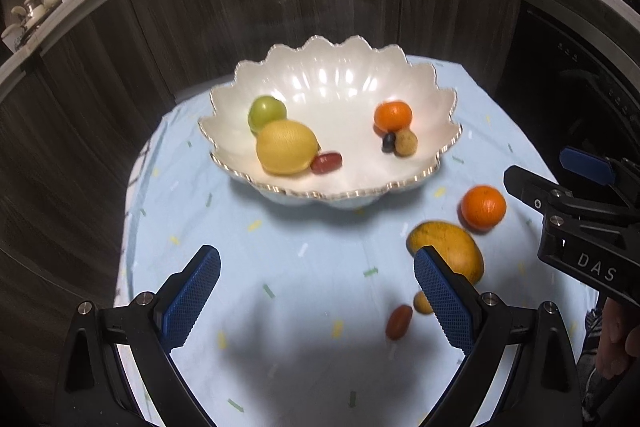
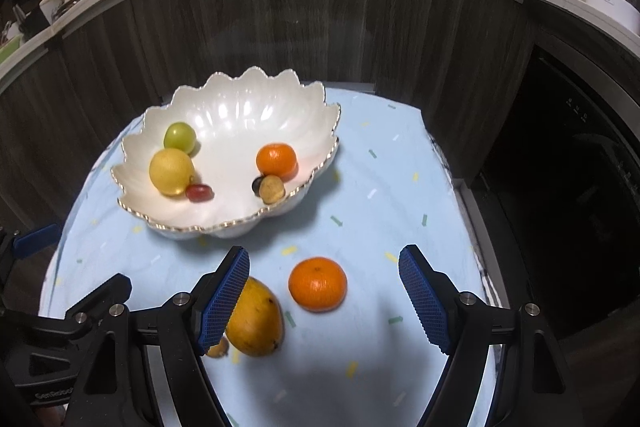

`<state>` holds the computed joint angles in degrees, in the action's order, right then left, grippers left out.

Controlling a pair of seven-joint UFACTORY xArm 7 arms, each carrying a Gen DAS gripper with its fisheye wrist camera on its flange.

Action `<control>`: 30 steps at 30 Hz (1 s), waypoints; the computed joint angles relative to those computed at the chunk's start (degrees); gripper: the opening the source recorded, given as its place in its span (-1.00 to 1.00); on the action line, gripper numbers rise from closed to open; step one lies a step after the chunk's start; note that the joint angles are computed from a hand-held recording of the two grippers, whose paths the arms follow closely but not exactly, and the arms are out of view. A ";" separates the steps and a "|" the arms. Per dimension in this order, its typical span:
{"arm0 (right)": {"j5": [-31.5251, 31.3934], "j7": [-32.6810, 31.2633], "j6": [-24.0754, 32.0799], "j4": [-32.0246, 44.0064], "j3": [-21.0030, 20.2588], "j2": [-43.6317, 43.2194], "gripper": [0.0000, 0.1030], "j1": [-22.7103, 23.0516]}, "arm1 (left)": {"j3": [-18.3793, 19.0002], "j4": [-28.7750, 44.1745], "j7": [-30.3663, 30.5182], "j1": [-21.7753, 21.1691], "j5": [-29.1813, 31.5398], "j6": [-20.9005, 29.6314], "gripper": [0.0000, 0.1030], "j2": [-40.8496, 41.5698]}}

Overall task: Organize fruits
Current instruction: 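Withdraw both open tools from the bowl toward the mango and red date, then close the right tool on the mango while the left tool grasps a red date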

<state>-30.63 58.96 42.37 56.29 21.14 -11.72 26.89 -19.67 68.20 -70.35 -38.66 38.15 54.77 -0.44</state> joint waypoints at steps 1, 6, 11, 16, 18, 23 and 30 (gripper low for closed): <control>0.21 -0.11 -0.14 -0.28 -0.02 -0.03 0.51 0.12 | -0.05 -0.41 0.06 -0.06 -0.45 -0.43 0.91 0.00; 1.01 -1.50 -1.65 -2.60 -0.02 -1.02 0.51 0.60 | -0.44 -1.86 0.36 -0.62 -1.60 -1.59 0.80 0.16; 2.16 -3.14 -2.35 -4.67 0.28 -1.84 0.51 0.84 | -0.63 -3.00 1.01 -1.40 -2.99 -2.39 0.63 0.58; 3.84 -4.57 -3.74 -5.89 0.25 -1.66 0.51 1.07 | -0.58 -4.31 0.98 -1.99 -4.20 -3.93 0.58 1.17; 4.94 -5.55 -4.78 -6.23 -0.02 -1.43 0.51 1.29 | -0.49 -4.70 1.01 -2.14 -4.41 -4.67 0.55 1.36; 6.82 -7.59 -6.49 -6.58 -0.33 -0.59 0.51 1.56 | -0.37 -4.93 1.48 -2.70 -4.38 -6.36 0.46 2.29; 9.75 -10.74 -8.39 -6.24 -1.12 1.35 0.50 2.32 | 0.23 -4.31 2.32 -3.65 -4.20 -7.57 0.29 4.12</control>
<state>-20.88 48.22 33.98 50.04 20.01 -10.37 29.21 -19.44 63.90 -68.03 -42.31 33.96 47.21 3.68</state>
